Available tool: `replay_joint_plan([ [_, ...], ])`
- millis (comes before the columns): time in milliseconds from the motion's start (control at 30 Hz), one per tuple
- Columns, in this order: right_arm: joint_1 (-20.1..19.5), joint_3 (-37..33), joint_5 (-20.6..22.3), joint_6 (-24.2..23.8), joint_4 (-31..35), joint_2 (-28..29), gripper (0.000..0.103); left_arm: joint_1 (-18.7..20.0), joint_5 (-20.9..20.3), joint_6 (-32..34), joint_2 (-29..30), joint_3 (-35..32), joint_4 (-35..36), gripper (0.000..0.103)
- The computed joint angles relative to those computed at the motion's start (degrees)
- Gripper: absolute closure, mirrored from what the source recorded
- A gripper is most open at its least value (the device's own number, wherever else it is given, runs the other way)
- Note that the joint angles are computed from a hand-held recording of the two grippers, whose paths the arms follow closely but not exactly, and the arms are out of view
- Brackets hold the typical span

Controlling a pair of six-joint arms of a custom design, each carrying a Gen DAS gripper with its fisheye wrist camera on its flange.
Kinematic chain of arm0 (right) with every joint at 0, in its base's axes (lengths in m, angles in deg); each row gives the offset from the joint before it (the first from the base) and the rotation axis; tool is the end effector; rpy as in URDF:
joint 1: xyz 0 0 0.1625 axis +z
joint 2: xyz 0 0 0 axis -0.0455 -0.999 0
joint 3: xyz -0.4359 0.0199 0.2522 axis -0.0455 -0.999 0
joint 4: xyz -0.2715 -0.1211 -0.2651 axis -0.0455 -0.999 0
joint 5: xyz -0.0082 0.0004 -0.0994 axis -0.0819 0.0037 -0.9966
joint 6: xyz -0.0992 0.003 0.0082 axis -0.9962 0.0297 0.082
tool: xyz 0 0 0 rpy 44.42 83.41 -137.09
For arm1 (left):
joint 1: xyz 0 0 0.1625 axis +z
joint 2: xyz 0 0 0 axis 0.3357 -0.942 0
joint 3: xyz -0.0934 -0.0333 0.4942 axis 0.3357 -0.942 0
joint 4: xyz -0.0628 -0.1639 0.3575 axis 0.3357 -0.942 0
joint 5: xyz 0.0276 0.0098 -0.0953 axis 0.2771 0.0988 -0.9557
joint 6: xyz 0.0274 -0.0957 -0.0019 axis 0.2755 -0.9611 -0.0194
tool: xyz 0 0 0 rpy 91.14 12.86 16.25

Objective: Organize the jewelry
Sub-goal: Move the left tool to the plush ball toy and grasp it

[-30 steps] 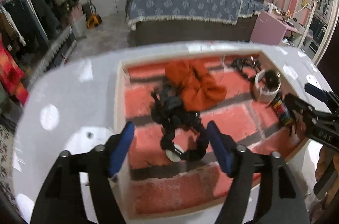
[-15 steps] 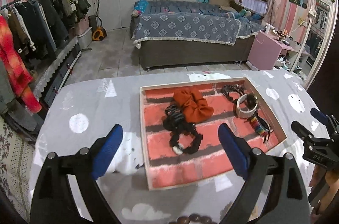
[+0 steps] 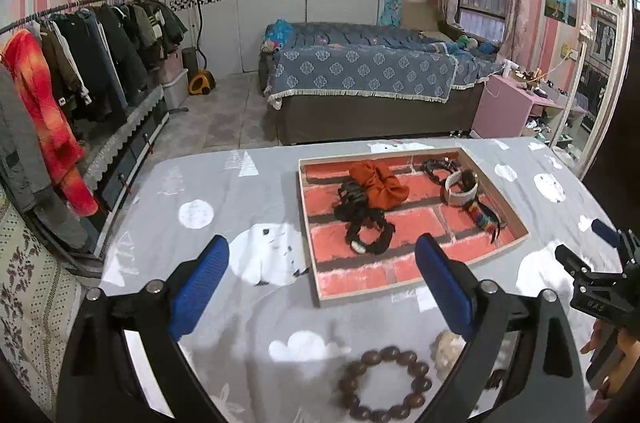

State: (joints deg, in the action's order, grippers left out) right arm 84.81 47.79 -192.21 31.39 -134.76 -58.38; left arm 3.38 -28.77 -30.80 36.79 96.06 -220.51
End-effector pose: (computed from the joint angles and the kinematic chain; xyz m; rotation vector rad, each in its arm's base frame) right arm 0.0476 -0.4685 0.4925 0.7401 -2.1184 0.9788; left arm -0.5016 -0.4558 0.0993 0.3506 2.1256 -1.0636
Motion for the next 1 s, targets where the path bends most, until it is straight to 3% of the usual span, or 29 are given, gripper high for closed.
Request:
replay_joint_plan([
  [300,-1.06,6.54,-2.29,-3.50,-4.32,-3.76,0.004,-3.56,-1.34,-7.14,-2.10,6.83,-0.06,0.011],
  [533,-5.17,9.34,0.58,-1.21,-0.83,-7.81,0.004,-6.17,-3.82,-13.96,-4.00,12.05,1.36,0.011],
  [767,-8.73,11.49,2.87,0.28,0.74,-10.41,0.004,-8.30,-5.97,-24.59,-5.65,15.78,8.26,0.011],
  [933,-10.17,11.75,3.03,2.19,2.27,-10.44,0.004,-9.19,-9.30,-26.04,-6.70,19.81,4.01,0.011],
  [1000,-10.10,12.02,2.63,2.35,1.42,-9.95,0.005,-9.99,-10.14,-28.22,-6.61,20.21,5.64,0.011],
])
